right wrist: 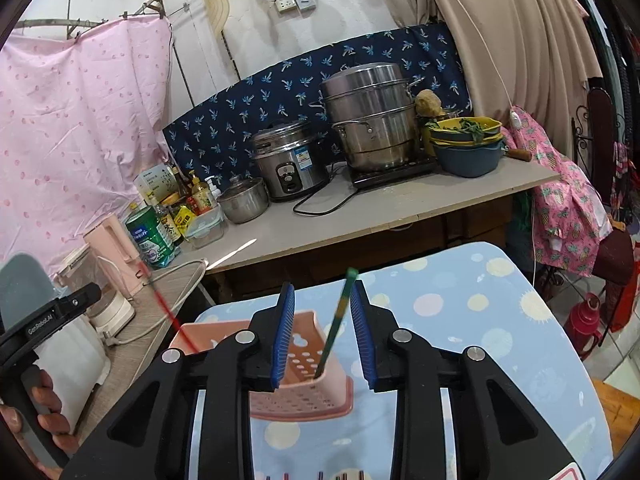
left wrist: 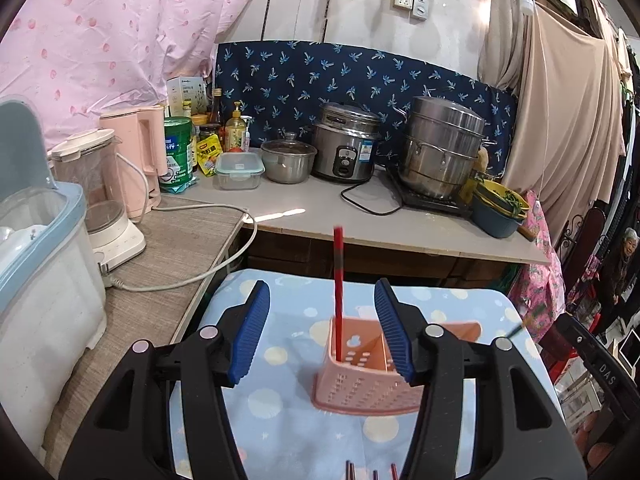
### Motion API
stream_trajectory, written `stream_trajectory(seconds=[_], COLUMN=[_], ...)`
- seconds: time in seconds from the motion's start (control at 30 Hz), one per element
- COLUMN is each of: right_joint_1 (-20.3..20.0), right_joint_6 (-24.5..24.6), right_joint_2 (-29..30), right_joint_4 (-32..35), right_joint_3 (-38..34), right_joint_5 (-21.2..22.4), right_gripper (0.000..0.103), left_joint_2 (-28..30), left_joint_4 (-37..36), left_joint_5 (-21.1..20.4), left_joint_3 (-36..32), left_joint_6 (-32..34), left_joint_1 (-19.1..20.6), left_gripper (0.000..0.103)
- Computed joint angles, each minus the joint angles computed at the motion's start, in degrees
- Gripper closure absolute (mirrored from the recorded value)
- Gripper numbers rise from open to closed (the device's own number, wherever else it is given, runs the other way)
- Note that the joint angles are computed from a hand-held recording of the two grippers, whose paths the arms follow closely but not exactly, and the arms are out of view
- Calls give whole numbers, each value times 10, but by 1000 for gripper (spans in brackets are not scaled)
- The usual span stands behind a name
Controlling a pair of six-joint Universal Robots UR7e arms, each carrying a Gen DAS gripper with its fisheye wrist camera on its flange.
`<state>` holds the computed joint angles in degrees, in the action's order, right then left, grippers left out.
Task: Organize utensils
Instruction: 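Open the left tool to drop the red chopstick into the pink holder, then move the left tool back over the remaining chopsticks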
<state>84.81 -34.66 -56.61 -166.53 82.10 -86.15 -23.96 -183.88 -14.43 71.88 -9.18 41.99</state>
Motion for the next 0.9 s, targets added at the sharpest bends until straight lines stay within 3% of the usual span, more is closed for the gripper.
stream_trajectory(seconds=[0.13,0.27,0.63,0.9], right_joint_1=[-16,-32,-88,-128], right_joint_6=[-14,-40,-114,-171], right_joint_2=[-43,-86,-194,-234], right_joint_4=[-6,-16,-50,-94], right_joint_3=[56,119,282,371], right_joint_5=[7,5,-11,-39], right_gripper=[74,74,74,72], left_joint_2=[-22,-55,-117,-115], left_joint_4=[31,123,458,504], left_joint_5=[14,19,12,-44], left_joint_3=[57,129,267,313], left_joint_6=[-58,-178,-561,-667], left_joint_1=[-15,-31,-84,-107], left_gripper=[51,51,51,51])
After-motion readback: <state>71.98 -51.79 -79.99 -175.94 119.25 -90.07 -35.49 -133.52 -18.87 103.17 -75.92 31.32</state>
